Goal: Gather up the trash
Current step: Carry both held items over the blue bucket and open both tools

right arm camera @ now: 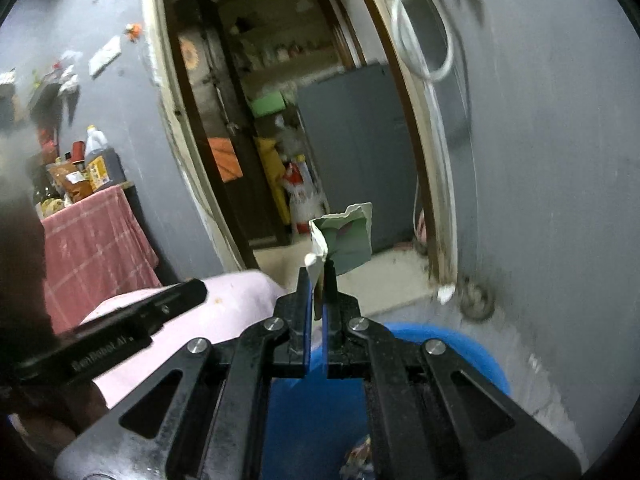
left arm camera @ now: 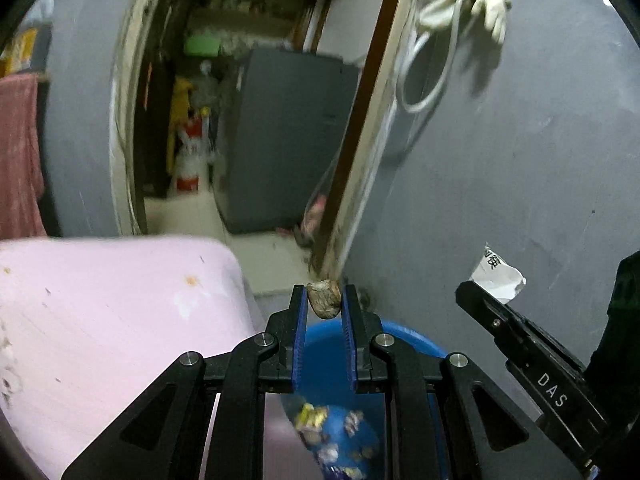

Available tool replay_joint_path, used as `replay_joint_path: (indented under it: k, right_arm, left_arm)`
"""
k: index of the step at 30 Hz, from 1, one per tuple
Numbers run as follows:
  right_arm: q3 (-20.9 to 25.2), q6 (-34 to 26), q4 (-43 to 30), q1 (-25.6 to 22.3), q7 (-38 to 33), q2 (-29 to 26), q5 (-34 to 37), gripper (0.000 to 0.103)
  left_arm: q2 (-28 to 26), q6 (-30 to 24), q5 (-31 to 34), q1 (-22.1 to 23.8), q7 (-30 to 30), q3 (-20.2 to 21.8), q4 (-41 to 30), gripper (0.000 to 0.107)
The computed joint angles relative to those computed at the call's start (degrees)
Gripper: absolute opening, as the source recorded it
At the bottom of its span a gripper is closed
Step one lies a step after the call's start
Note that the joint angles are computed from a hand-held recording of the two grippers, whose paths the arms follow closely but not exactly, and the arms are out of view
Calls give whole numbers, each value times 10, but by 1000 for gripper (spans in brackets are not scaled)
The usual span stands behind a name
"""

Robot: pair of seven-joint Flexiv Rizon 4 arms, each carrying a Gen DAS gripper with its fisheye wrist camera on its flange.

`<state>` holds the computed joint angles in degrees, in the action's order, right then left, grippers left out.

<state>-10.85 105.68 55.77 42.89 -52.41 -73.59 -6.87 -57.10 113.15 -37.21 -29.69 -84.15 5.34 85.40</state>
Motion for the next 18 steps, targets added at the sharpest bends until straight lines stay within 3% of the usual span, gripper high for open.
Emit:
replay_joint_path:
  k: [4, 7, 10, 15, 18]
  right_arm:
    - [92, -45, -16, -49, -2, -5, -57, 5]
    - [135, -76, -28, -71, -4, -12, -85, 5]
    - [183, -108, -45, -91, -19, -20, -109, 7]
    - [194, -141, -57, -91, -34, -24, -108, 8]
    - [184, -140, -57, -87, -34, -22, -98, 8]
  left_arm:
    - [-13, -65, 5, 6, -6, 3, -29, 14]
    - [-21, -104, 22, 8, -20, 14, -43, 14]
    - [-22, -134, 49, 33, -32, -11, -49, 14]
    - [-22, -147, 89, 87, -56, -73, -48, 14]
    - [-18, -160, 109, 106, -72, -89, -46, 14]
